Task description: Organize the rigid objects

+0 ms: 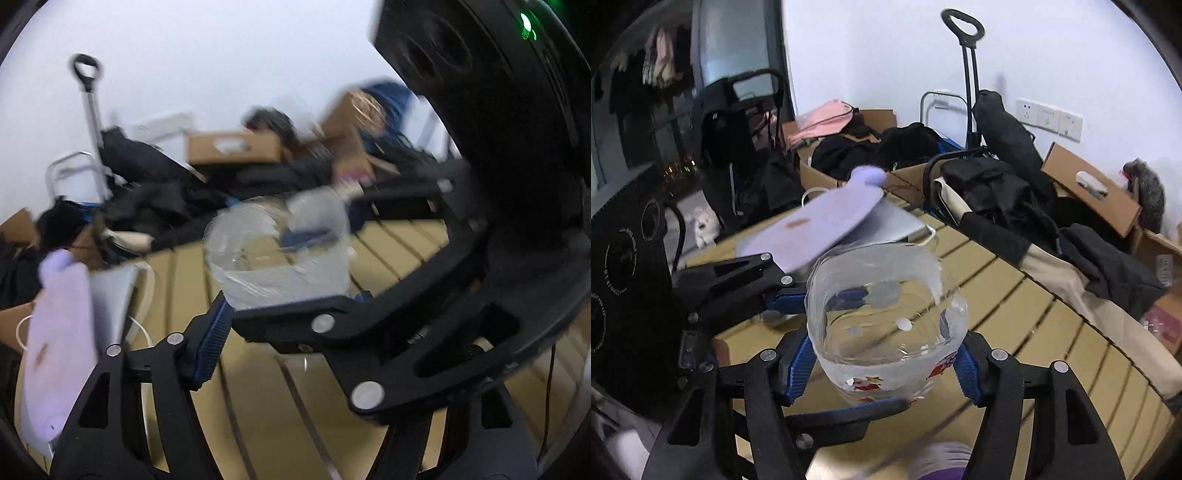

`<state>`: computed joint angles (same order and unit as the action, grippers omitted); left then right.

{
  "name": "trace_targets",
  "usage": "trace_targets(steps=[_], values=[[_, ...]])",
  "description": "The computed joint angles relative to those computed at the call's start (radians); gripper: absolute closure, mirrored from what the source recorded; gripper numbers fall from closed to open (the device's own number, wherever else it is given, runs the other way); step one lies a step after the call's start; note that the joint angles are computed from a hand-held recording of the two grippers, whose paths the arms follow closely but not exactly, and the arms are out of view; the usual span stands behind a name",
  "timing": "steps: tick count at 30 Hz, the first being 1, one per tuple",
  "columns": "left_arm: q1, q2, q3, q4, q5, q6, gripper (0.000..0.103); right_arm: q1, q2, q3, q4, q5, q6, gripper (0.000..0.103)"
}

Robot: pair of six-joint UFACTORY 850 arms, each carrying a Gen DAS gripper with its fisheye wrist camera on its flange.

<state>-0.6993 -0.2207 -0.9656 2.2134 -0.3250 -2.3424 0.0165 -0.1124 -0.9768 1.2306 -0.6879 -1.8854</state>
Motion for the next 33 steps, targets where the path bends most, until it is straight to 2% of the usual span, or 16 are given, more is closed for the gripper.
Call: trace_targets(steps=[2, 3, 4, 9, 10, 12, 13, 16, 19, 21, 22, 25, 29, 31, 32, 33], values=[[-0.015, -0.014, 0.002, -0.155, 0.011, 0.181, 0.042, 0.003, -0.011, 0.016, -0.045, 0.031, 0.049, 0.034], [-0.019, -0.017, 0.004, -0.205, 0.030, 0.231, 0.047, 0.006, -0.023, 0.024, -0.064, 0.049, 0.083, 0.034], [-0.024, -0.018, 0.009, -0.247, 0.037, 0.270, 0.047, 0.006, -0.033, 0.033, -0.072, 0.053, 0.101, 0.034], [-0.047, 0.000, 0.048, -0.332, 0.020, 0.280, 0.046, -0.002, -0.008, 0.104, 0.015, 0.082, 0.009, 0.032], [-0.056, 0.009, 0.059, -0.370, 0.000, 0.305, 0.045, -0.002, -0.001, 0.109, -0.002, 0.079, 0.032, 0.032], [-0.064, 0.026, 0.077, -0.435, -0.014, 0.357, 0.027, -0.004, 0.028, 0.123, -0.052, 0.077, 0.088, 0.027], [-0.073, 0.037, 0.093, -0.485, -0.030, 0.393, 0.027, -0.004, 0.049, 0.138, -0.063, 0.088, 0.100, 0.021], [-0.088, 0.069, 0.118, -0.649, -0.074, 0.535, 0.027, -0.029, 0.127, 0.177, -0.153, 0.076, 0.182, 0.021], [-0.111, 0.154, 0.171, -0.756, -0.091, 0.592, 0.025, -0.088, 0.222, 0.220, -0.211, 0.045, 0.218, 0.021], [-0.136, 0.217, 0.202, -0.851, -0.129, 0.648, 0.008, -0.140, 0.302, 0.255, -0.262, 0.045, 0.247, 0.021], [-0.148, 0.245, 0.214, -0.896, -0.154, 0.668, 0.006, -0.163, 0.334, 0.270, -0.280, 0.047, 0.260, 0.021], [-0.211, 0.340, 0.260, -0.978, -0.292, 0.612, 0.006, -0.248, 0.411, 0.297, -0.343, 0.035, 0.333, 0.021], [-0.306, 0.443, 0.299, -1.024, -0.436, 0.522, 0.006, -0.368, 0.492, 0.323, -0.372, -0.059, 0.392, 0.021], [-0.385, 0.477, 0.291, -1.070, -0.573, 0.493, 0.006, -0.408, 0.559, 0.351, -0.392, -0.094, 0.412, 0.021], [-0.426, 0.481, 0.271, -1.133, -0.669, 0.485, 0.005, -0.424, 0.608, 0.374, -0.406, -0.103, 0.424, 0.021], [-0.458, 0.494, 0.265, -1.179, -0.729, 0.474, 0.005, -0.438, 0.657, 0.395, -0.430, -0.114, 0.433, 0.021]])
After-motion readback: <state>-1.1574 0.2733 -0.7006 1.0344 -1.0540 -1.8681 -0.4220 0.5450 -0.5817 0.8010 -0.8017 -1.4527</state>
